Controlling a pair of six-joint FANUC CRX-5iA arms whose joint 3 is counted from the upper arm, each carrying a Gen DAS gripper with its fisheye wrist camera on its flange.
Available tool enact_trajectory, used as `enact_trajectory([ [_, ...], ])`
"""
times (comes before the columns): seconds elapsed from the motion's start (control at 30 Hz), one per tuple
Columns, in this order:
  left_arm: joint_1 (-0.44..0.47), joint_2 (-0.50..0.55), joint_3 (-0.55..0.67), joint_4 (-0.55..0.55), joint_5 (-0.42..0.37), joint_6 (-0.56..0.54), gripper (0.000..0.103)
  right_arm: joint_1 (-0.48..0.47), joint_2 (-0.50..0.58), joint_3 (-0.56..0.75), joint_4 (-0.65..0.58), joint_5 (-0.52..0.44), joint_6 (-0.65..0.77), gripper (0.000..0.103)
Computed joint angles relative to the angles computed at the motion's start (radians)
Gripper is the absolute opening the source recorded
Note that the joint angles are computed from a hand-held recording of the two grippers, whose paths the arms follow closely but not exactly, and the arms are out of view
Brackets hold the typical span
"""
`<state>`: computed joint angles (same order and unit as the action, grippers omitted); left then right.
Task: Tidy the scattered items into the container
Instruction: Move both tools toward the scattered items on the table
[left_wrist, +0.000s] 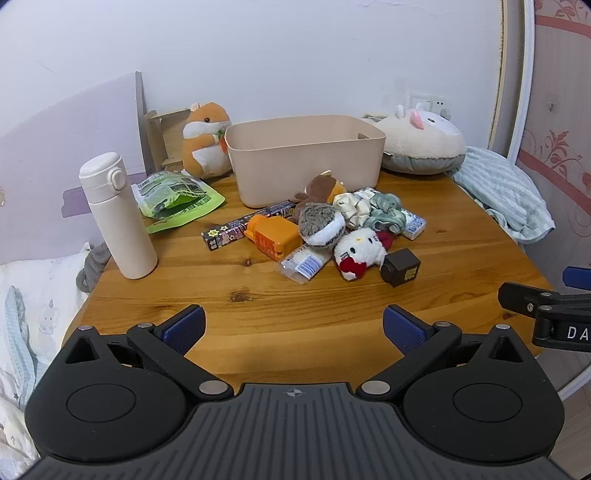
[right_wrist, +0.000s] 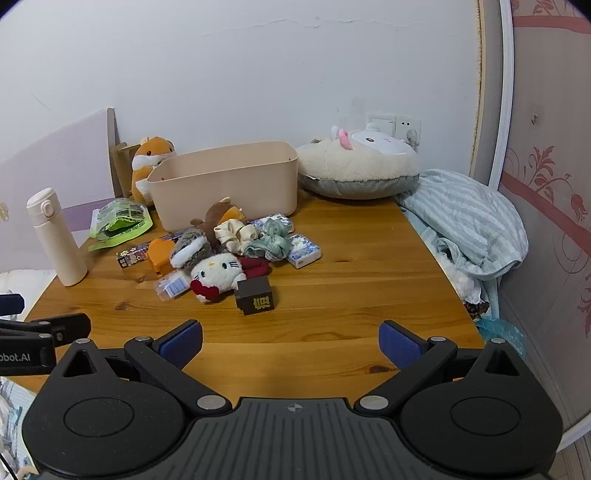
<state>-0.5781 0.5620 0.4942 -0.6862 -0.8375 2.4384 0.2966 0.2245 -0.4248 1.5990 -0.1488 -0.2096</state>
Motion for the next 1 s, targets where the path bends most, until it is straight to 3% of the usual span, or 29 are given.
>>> enact_trajectory([
  [0.33,0.035,0.053,0.072,0.046,-0.01,-0.09,0.103,0.023,0.065,0.073,-0.109,-0.026,0.097,0.103],
  [0.63,0.088,0.1,0.113,0.127,0.033,-0.195,0.103,0.091,0.154,0.21,-0.502,-0.072,0.456,0.103],
  [1.0,0.141,0.199,0.238,0.149,-0.006,-0.237,0.103,0.139,0.278,0.415,-0.824,-0.175,0.791,0.103],
])
